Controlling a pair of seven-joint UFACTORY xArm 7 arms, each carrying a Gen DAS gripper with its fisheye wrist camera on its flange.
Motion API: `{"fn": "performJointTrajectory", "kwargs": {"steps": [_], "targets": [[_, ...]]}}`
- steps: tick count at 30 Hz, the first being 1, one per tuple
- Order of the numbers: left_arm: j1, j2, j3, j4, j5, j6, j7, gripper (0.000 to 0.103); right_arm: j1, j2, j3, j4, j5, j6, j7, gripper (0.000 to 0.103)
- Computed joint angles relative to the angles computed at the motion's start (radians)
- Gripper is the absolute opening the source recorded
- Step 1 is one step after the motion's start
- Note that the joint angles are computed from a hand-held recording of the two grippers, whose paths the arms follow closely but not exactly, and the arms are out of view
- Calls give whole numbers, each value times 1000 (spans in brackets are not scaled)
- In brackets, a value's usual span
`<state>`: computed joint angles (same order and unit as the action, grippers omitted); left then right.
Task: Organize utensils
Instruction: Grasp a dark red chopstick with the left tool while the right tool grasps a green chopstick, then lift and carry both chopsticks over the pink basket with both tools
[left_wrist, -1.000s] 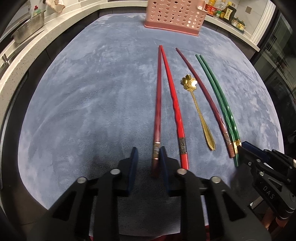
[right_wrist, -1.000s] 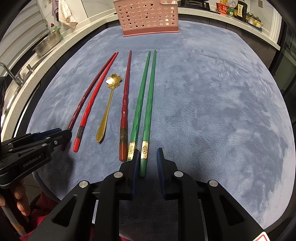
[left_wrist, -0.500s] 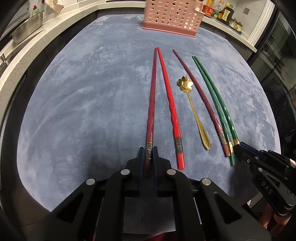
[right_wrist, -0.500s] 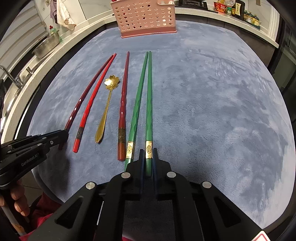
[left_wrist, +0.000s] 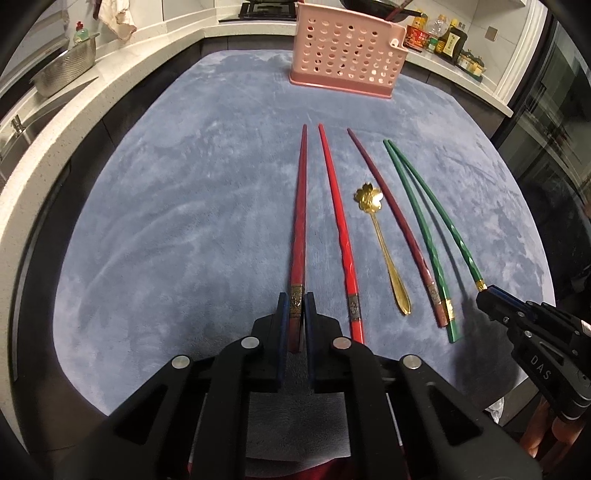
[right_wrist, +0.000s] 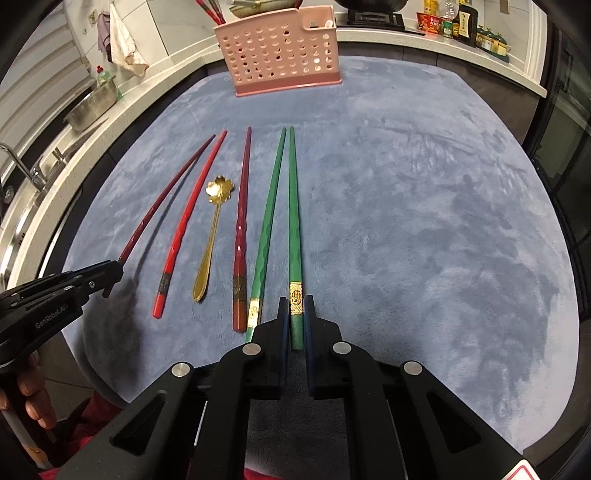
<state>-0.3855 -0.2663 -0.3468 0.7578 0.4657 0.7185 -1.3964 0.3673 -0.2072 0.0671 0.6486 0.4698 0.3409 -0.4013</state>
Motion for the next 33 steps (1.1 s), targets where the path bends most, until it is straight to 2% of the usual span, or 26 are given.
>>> {"fn": "performJointTrajectory", "kwargs": {"steps": [16,23,33], "targets": [[40,-70,-8,70,46,76,23,7,19,-47,-46,97,72,-11,-45,7],[89,-98,-3,120,68,94,60,8,10,-14,-60,204,130,1,-83,7],[163,-62,0,248,170,112,105,7,-33,74,-25,369,166,-17,-117,7]]}}
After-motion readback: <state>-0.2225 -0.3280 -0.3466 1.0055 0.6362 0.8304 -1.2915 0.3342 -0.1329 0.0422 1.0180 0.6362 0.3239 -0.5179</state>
